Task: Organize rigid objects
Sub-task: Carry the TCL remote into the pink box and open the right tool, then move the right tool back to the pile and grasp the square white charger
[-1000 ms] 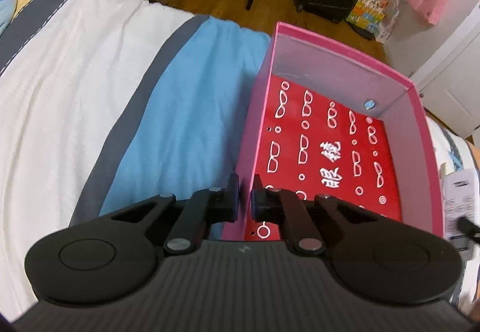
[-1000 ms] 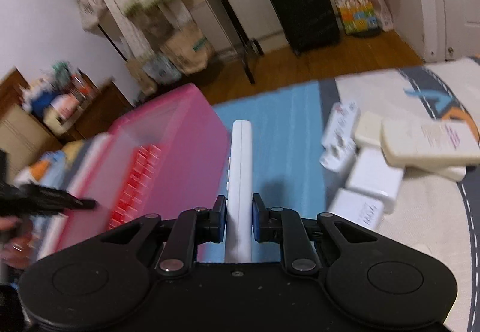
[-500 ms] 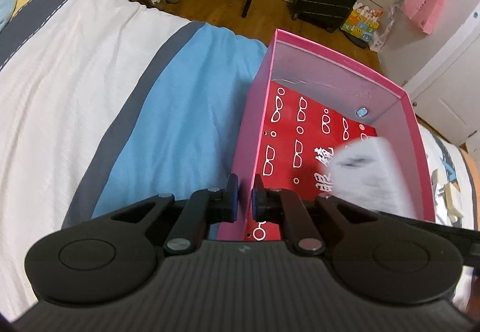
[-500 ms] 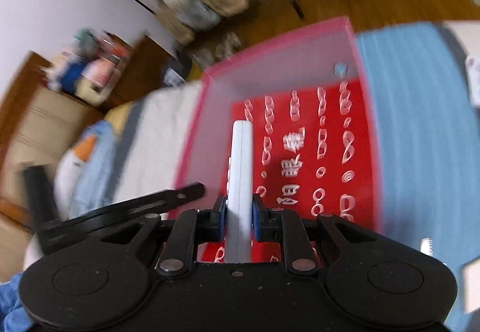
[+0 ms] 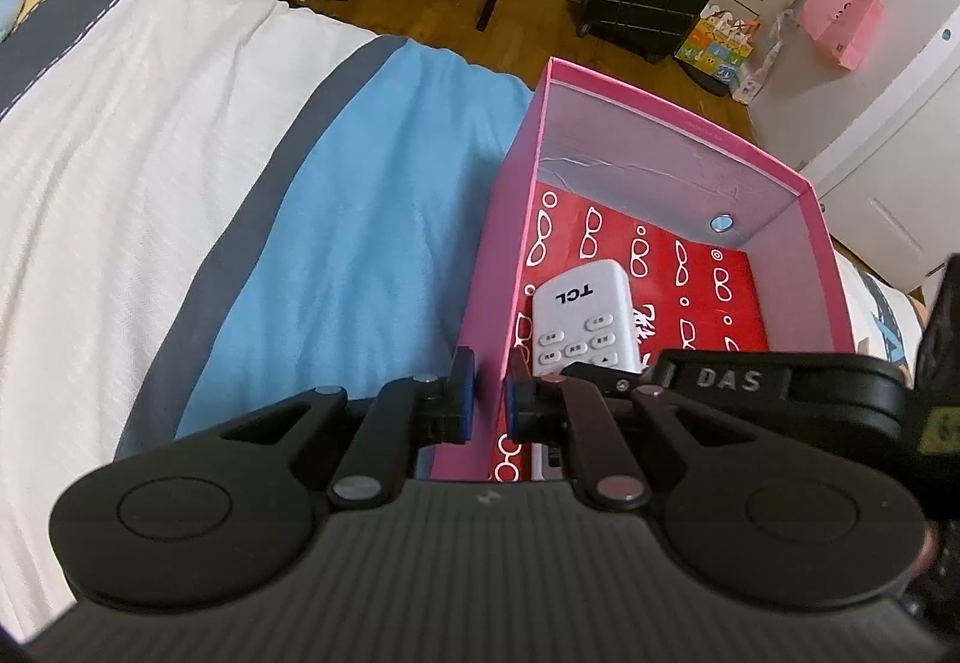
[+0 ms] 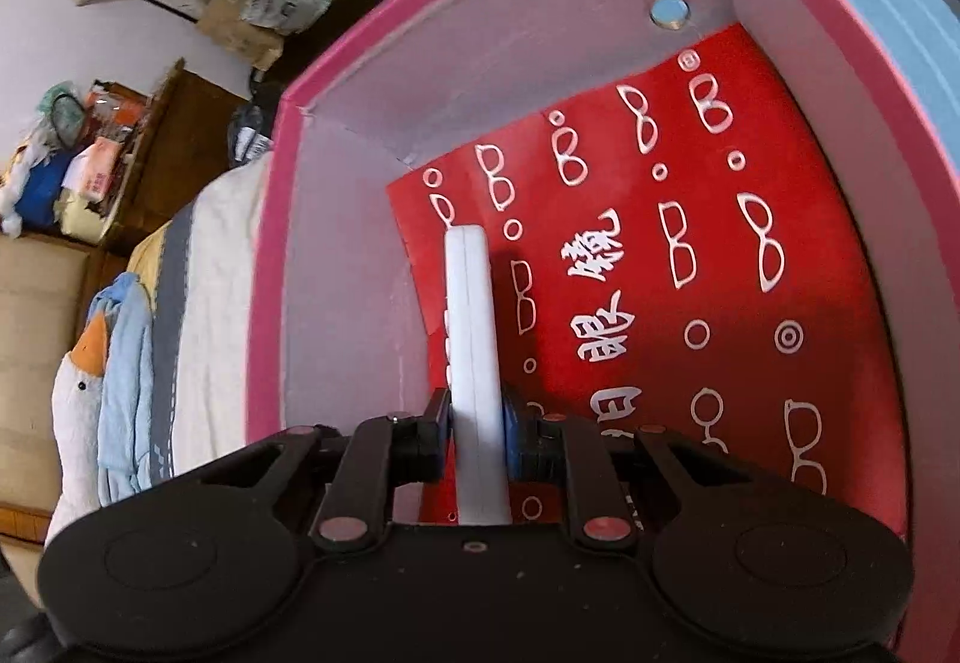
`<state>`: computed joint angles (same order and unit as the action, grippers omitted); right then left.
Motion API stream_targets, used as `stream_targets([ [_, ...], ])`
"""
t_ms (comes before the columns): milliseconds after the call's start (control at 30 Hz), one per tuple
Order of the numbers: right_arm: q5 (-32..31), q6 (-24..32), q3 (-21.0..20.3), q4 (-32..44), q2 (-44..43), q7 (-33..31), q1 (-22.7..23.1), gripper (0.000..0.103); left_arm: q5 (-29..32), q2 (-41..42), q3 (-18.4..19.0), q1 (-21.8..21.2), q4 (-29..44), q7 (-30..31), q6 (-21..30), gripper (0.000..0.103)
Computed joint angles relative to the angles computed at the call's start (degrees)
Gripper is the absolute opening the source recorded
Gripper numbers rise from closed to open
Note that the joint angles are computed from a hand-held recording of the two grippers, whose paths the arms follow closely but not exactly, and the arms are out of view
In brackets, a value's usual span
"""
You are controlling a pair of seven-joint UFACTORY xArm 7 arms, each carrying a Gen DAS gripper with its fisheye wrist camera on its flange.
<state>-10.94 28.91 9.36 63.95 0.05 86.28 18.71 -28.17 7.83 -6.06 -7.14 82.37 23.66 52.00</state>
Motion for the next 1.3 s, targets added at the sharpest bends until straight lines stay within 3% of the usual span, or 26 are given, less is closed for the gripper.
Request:
stream_targets([
  [33,1.8,-0.1,-0.1,-0.5,-0.1,-1.0,-0.1,0.022,0.1,-0.3,0.0,-0.1,-0.3,0.0,-0.1,0.008],
  [100,2.5,2.1,-0.1,0.5,0.3,-1.5,-0.1,0.035,-0.2,-0.6,0.0,0.0,-0.6,0.6,-0.1,0.008],
  [267,0.0,9.1,0.5,2.2,-1.6,-5.4,0.3,0.042,-0.4,-0.9,0.1,-0.1,-0.8,1.0,-0.3,0.008],
  [367,-3.6,12.1,1.5,3.1,-3.3,-9.7,0.9,0.041,0.0,-1.0,0.1,-0.2,-1.1,1.1,-0.6,0.008],
  [400,-3.2,12.6,1.6,3.5,-3.3,-12.1,1.1,0.034,0.1,-1.0,0.1,-0.2,-1.0,1.1,-0.6,0.008],
  [467,-0.2,12.1,1.3,3.2,-3.4,-15.2,1.0,0.024,0.1,-1.1,0.1,-0.3,-1.1,1.0,-0.6,0.008],
  [600,1.9,11.7,1.1,4.0,-1.5,-17.1,0.8,0.024,0.7,-1.6,0.1,-0.6,-1.8,1.3,-1.4,0.008],
  [700,8.8,5.7,0.4,1.2,-1.7,-19.3,0.5,0.023,1.6,-1.9,0.0,-1.0,-1.8,0.8,-1.7,0.008],
  [800,7.3,3.2,0.6,-0.1,-2.9,-19.6,0.3,0.027,2.5,-2.7,-0.1,-1.3,-2.8,2.5,-2.6,0.008],
  [1033,-0.5,7.6,2.8,-3.6,-14.2,-24.3,-0.6,0.028,7.4,-5.0,-0.3,-2.8,-5.8,7.0,-5.7,0.012],
  [1133,0.0,9.7,3.1,-7.2,-22.4,-28.9,-0.9,0.033,8.0,-5.3,-0.2,-3.3,-6.0,7.5,-5.8,0.016],
  [1233,0.4,11.5,3.7,-11.1,-30.4,-32.5,-2.2,0.04,8.3,-4.5,0.0,-3.3,-4.8,6.1,-4.6,0.016],
  [1300,0.5,12.5,4.2,-13.2,-34.7,-34.4,-3.2,0.052,8.6,-4.4,0.0,-3.4,-4.8,5.5,-4.4,0.016],
])
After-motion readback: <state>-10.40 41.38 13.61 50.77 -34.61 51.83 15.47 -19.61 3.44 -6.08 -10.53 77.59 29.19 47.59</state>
